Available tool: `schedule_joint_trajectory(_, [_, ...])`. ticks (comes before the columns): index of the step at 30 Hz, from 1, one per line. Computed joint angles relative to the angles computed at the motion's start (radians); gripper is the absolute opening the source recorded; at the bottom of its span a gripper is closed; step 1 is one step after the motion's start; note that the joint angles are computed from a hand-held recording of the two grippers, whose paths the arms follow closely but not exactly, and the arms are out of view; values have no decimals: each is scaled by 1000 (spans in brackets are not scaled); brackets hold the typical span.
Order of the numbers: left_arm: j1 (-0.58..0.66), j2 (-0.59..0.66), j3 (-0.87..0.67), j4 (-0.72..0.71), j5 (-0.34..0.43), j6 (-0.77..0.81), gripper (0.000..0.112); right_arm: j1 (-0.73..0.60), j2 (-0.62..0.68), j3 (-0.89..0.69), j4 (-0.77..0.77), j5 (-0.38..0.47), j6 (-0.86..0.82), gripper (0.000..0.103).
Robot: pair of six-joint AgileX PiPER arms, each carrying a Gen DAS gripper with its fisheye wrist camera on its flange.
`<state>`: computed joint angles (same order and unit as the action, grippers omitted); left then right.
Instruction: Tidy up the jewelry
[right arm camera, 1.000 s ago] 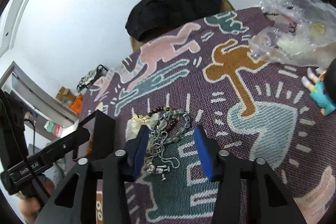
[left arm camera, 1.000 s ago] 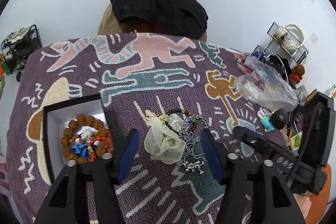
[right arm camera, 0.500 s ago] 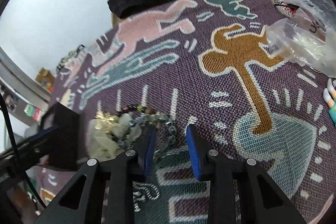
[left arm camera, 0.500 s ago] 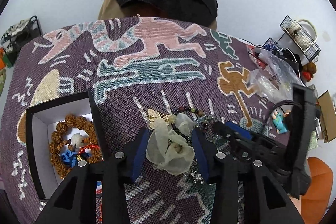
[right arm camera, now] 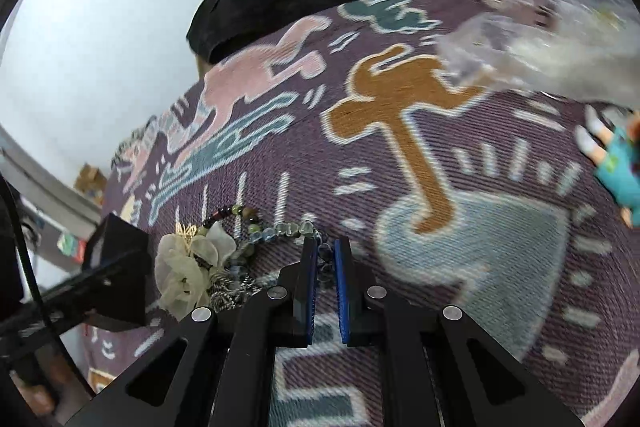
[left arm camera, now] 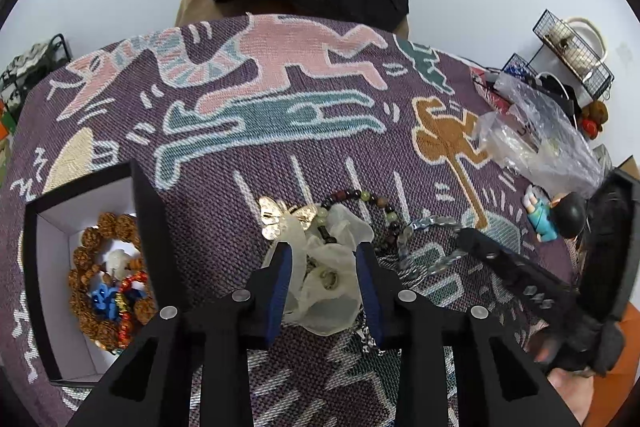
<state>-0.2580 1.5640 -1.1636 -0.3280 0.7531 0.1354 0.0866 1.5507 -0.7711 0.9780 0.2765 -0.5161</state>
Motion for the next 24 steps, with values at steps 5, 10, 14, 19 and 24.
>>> schedule_joint_trajectory(5, [-28, 27, -8, 67, -8, -69, 35, -95, -100, 101, 296, 65, -291, 10])
schedule_joint_trajectory(10, [-41, 46, -21, 152, -9, -168, 35, -168, -232, 177, 372, 126, -368, 10])
schedule_joint_trajectory(14, [-29, 15, 6, 65, -22, -99, 35, -199, -304, 206, 351, 146, -349, 10])
schedule_joint_trajectory(19, [-82, -1, 10, 134, -18, -145, 31, -244, -349, 227, 348, 185, -355, 10])
schedule_joint_trajectory(24, [-89, -20, 37, 177, -40, -183, 16, -261, -350, 236, 371, 193, -383, 10])
